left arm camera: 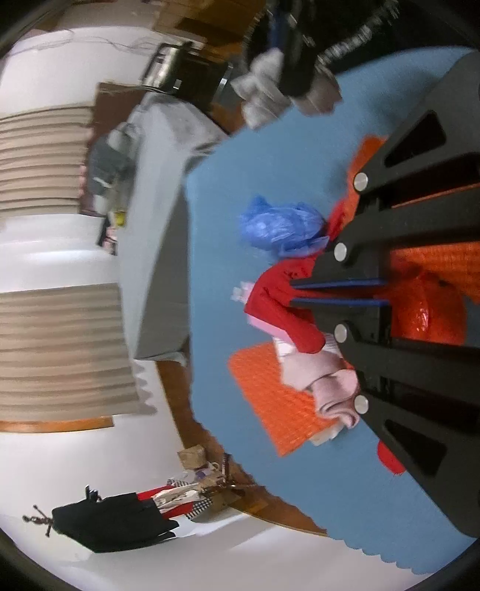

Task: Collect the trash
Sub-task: 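Drop the grey cloth in the bin with the right tool while the left tool drops red cloth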

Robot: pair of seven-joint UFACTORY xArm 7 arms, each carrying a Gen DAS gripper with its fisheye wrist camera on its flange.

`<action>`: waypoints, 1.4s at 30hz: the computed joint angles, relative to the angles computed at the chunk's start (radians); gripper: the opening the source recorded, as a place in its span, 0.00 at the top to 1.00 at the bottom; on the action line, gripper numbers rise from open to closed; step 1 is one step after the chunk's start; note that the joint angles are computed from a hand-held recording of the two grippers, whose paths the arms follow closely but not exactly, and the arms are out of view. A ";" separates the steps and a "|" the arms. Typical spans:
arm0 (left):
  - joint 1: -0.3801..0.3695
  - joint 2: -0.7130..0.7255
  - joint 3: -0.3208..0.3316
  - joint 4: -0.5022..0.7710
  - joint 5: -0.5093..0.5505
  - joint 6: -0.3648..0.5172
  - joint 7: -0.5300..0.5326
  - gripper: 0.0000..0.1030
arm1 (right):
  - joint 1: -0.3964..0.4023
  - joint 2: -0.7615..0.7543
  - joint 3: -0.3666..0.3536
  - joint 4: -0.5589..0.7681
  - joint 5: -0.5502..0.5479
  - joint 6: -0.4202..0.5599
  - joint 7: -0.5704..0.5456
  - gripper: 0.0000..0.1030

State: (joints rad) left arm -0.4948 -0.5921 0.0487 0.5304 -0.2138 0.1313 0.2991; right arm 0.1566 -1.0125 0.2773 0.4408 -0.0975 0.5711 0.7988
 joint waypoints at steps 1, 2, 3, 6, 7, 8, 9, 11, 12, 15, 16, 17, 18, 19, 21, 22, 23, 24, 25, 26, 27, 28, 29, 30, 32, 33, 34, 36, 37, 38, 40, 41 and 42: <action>-0.012 -0.012 0.009 0.003 -0.006 0.003 0.004 0.96 | 0.000 -0.010 -0.001 -0.001 0.000 0.003 0.001 0.61; -0.025 -0.039 0.015 0.001 -0.015 0.008 0.003 0.96 | -0.001 -0.023 0.003 -0.002 -0.002 0.006 0.005 0.61; -0.030 -0.050 0.014 0.003 -0.019 0.011 0.000 0.96 | -0.002 -0.036 0.006 -0.003 -0.003 0.011 0.008 0.61; -0.050 -0.103 0.012 0.006 -0.031 0.026 -0.012 0.96 | -0.004 -0.073 0.003 0.002 -0.006 0.029 0.008 0.61; -0.056 -0.112 0.013 0.010 -0.035 0.034 -0.015 0.96 | -0.006 -0.087 0.002 0.004 -0.008 0.037 0.006 0.61; -0.063 -0.131 0.009 0.011 -0.040 0.044 -0.023 0.96 | -0.008 -0.099 0.001 0.005 -0.009 0.044 0.004 0.61; -0.063 -0.145 0.003 0.009 -0.041 0.050 -0.028 0.96 | -0.009 -0.113 0.000 0.006 -0.010 0.052 0.002 0.61; -0.068 -0.170 -0.012 0.010 -0.042 0.055 -0.040 0.96 | -0.014 -0.146 0.002 0.008 -0.012 0.076 -0.001 0.61; -0.075 -0.181 -0.015 0.012 -0.044 0.060 -0.046 0.96 | -0.017 -0.167 0.002 0.008 -0.013 0.092 -0.001 0.61; -0.115 -0.214 -0.017 0.021 -0.053 0.077 -0.054 0.96 | -0.028 -0.221 -0.003 0.010 -0.015 0.140 -0.008 0.61; -0.130 -0.220 -0.014 0.024 -0.058 0.086 -0.054 0.96 | -0.033 -0.243 -0.003 0.010 -0.016 0.160 -0.009 0.61; -0.148 -0.227 -0.015 0.030 -0.066 0.095 -0.057 0.96 | -0.037 -0.275 -0.007 0.007 -0.018 0.186 -0.012 0.61; -0.164 -0.232 -0.018 0.033 -0.074 0.101 -0.059 0.96 | -0.042 -0.297 -0.008 0.007 -0.019 0.208 -0.014 0.61; -0.179 -0.233 -0.012 0.037 -0.079 0.105 -0.053 0.96 | -0.049 -0.332 -0.011 0.005 -0.023 0.244 -0.019 0.61; -0.213 -0.232 -0.026 0.044 -0.093 0.111 -0.055 0.96 | -0.061 -0.382 -0.016 0.004 -0.026 0.299 -0.027 0.61; -0.224 -0.230 -0.034 0.045 -0.097 0.111 -0.057 0.96 | -0.069 -0.422 -0.020 0.001 -0.030 0.342 -0.032 0.61; -0.240 -0.228 -0.044 0.048 -0.103 0.115 -0.060 0.96 | -0.078 -0.441 -0.021 0.003 -0.031 0.368 -0.036 0.61; -0.258 -0.226 -0.051 0.050 -0.110 0.119 -0.062 0.96 | -0.087 -0.474 -0.026 -0.001 -0.036 0.407 -0.042 0.61; -0.280 -0.219 -0.060 0.055 -0.119 0.122 -0.066 0.96 | -0.096 -0.509 -0.034 -0.009 -0.040 0.444 -0.049 0.61; -0.300 -0.215 -0.065 0.057 -0.128 0.125 -0.068 0.96 | -0.104 -0.534 -0.036 -0.011 -0.040 0.476 -0.053 0.61; -0.322 -0.210 -0.065 0.060 -0.137 0.129 -0.064 0.96 | -0.114 -0.559 -0.040 -0.014 -0.041 0.507 -0.057 0.61; -0.347 -0.198 -0.068 0.068 -0.149 0.130 -0.063 0.96 | -0.123 -0.589 -0.045 -0.021 -0.044 0.542 -0.062 0.61; -0.370 -0.189 -0.068 0.070 -0.160 0.130 -0.058 0.96 | -0.133 -0.622 -0.051 -0.028 -0.048 0.581 -0.067 0.61; -0.395 -0.191 -0.054 0.064 -0.172 0.133 -0.042 0.96 | -0.144 -0.653 -0.057 -0.036 -0.052 0.619 -0.074 0.61; -0.442 -0.160 -0.058 0.075 -0.200 0.134 -0.031 0.96 | -0.162 -0.701 -0.066 -0.048 -0.060 0.680 -0.088 0.61; -0.469 -0.140 -0.038 0.080 -0.215 0.133 -0.007 0.96 | -0.171 -0.721 -0.071 -0.053 -0.062 0.707 -0.094 0.60; -0.493 -0.119 -0.039 0.091 -0.234 0.139 0.002 0.96 | -0.180 -0.743 -0.078 -0.058 -0.064 0.735 -0.099 0.60; -0.544 -0.097 -0.008 0.089 -0.280 0.141 0.053 0.95 | -0.198 -0.799 -0.088 -0.073 -0.068 0.799 -0.106 0.58; -0.567 -0.076 -0.003 0.094 -0.304 0.141 0.076 0.93 | -0.204 -0.823 -0.090 -0.078 -0.071 0.825 -0.112 0.57; -0.575 -0.063 -0.009 0.099 -0.322 0.138 0.090 0.91 | -0.214 -0.843 -0.095 -0.081 -0.076 0.852 -0.117 0.57; -0.576 -0.037 -0.019 0.101 -0.347 0.139 0.124 0.81 | -0.232 -0.875 -0.101 -0.084 -0.080 0.885 -0.121 0.54; -0.566 -0.031 -0.031 0.099 -0.355 0.141 0.130 0.73 | -0.238 -0.887 -0.102 -0.084 -0.081 0.897 -0.125 0.51; -0.561 -0.024 -0.040 0.093 -0.368 0.133 0.138 0.72 | -0.244 -0.889 -0.103 -0.083 -0.082 0.899 -0.127 0.47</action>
State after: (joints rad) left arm -1.0563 -0.6165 0.0090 0.6232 -0.5818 0.2642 0.4366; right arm -0.0872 -1.9020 0.1746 0.3577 -0.1798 1.4699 0.6718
